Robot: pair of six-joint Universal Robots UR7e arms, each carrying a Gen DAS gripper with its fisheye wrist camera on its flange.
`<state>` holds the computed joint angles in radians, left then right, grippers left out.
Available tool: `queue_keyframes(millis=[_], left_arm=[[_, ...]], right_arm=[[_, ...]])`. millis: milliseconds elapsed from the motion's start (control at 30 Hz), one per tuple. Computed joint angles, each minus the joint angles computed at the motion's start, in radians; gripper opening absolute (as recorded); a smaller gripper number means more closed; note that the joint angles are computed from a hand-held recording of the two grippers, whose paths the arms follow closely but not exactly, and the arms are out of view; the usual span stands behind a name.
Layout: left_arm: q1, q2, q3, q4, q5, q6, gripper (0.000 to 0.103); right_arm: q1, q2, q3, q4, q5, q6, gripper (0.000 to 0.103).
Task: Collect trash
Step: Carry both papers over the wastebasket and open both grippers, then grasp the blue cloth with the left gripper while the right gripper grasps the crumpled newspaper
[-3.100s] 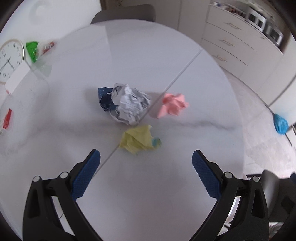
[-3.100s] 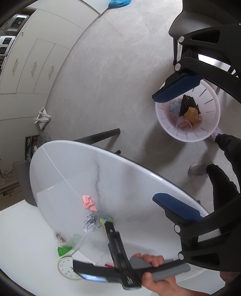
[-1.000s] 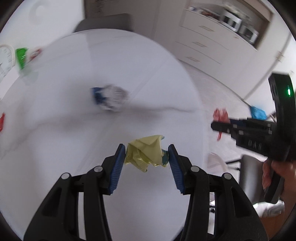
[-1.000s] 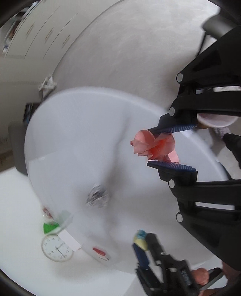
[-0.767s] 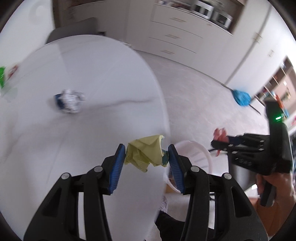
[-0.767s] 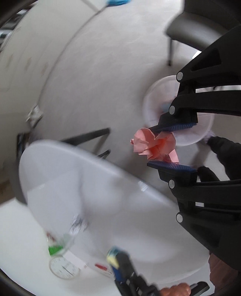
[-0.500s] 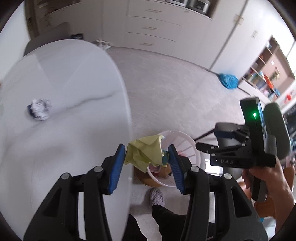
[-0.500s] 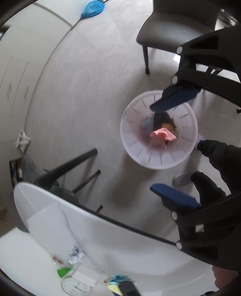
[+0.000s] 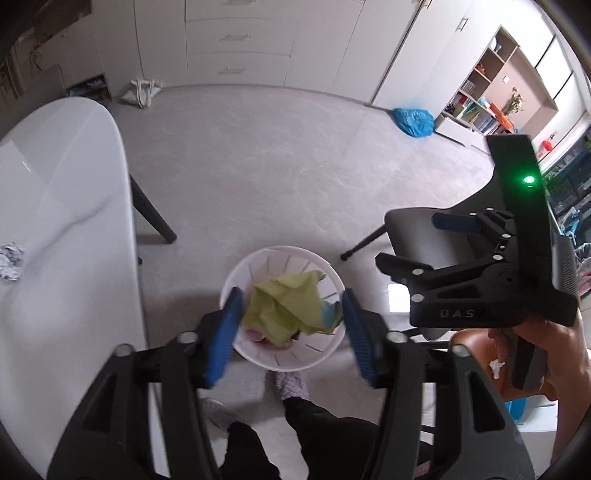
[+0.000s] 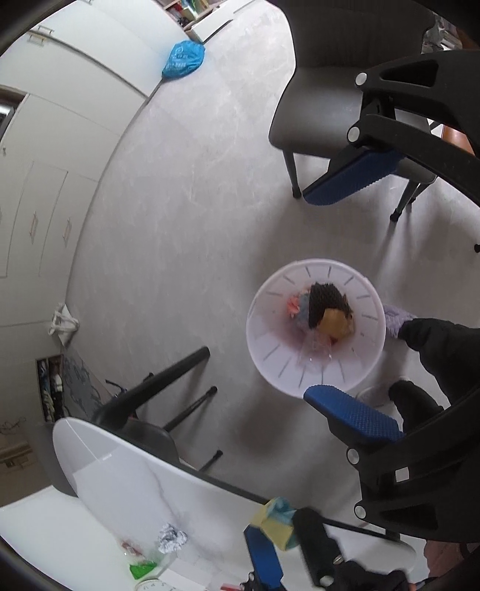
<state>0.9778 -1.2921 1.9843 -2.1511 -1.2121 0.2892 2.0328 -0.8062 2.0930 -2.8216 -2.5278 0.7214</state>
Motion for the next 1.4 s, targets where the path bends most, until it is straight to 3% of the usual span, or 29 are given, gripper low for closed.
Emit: queue_keyframes(millis=[33,200,667,933,1167,1400], left_arm=[[-0.006,0.006,0.001,0.004,0.004,-0.021,0.079],[-0.031,-0.019,0.032,-0.029,-0.011,-0.034,0.091],[-0.039,-0.049,0.035,-0.025,0.001,-0.077,0.094],[-0.001,-0.085,0.001,-0.034,0.044,-0.081,0.095],[0.094,-0.113,-0.085,-0.075,0.151,-0.062,0.095],[0.205,-0.121,-0.191,-0.109,0.252,-0.029,0.095]], right_arm=[[-0.001,-0.007,0.008,-0.001,-0.002,0.007,0.098],[-0.003,-0.028,0.034,-0.01,-0.005,0.032,0.098],[0.015,-0.016,0.014,-0.025,-0.006,0.011,0.098],[0.045,0.03,-0.069,-0.011,-0.003,-0.028,0.098],[0.073,0.162,-0.273,-0.065,0.05,-0.196,0.098],[0.074,0.378,-0.651,-0.007,0.182,-0.447,0.098]])
